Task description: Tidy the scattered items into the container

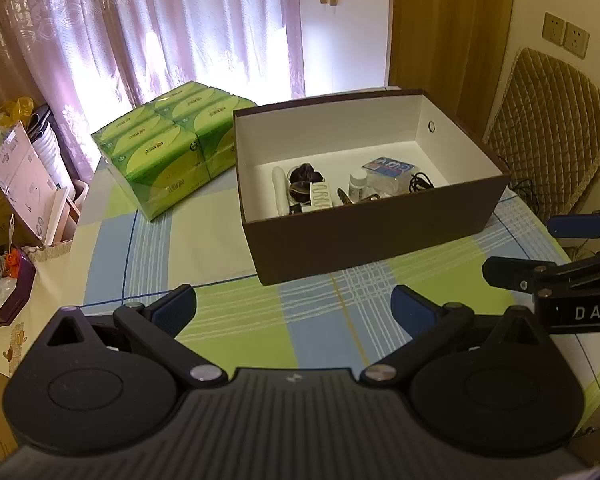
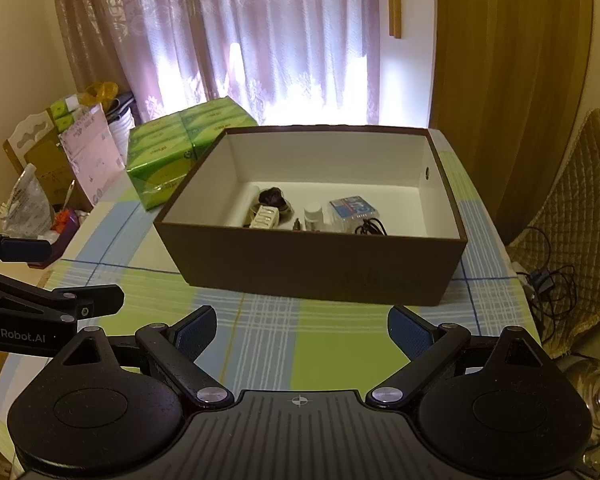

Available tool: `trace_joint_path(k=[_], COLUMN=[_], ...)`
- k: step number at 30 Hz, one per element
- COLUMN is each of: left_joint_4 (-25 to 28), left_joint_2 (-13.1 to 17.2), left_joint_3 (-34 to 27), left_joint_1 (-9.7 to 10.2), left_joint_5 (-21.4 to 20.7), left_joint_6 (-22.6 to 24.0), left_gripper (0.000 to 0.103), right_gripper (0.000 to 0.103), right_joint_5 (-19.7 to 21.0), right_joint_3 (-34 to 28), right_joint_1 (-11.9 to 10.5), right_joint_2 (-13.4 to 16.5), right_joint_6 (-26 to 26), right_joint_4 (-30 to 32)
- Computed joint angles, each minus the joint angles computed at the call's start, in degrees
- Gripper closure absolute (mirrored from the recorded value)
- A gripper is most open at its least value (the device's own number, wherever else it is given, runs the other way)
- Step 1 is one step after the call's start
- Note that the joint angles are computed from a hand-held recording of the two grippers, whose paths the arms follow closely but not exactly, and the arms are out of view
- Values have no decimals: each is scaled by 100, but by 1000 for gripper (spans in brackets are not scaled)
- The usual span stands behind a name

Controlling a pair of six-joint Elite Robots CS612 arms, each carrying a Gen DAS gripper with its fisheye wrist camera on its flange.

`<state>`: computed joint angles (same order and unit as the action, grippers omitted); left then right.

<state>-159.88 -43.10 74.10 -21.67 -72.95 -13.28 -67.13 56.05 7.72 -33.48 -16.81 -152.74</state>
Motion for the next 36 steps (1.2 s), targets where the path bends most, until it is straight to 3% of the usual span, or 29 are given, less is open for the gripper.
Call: trace_joint_path(k=[8,36], left_joint_4=[84,291], left_joint_2=[21,173], left_joint_3=[-27,-285], left_joint_1=[-3,20], left_joint_5=[-37,-17], left_joint_6=[-4,-17], left_gripper=[1,1], right_gripper=[6,6], right_joint_5=[-66,-229], right_joint_3=[60,-283], right_joint_1=[-1,25], right_joint_2=[-6,177], right_joint_6=[80,-96], right_joint_4=[-162,141])
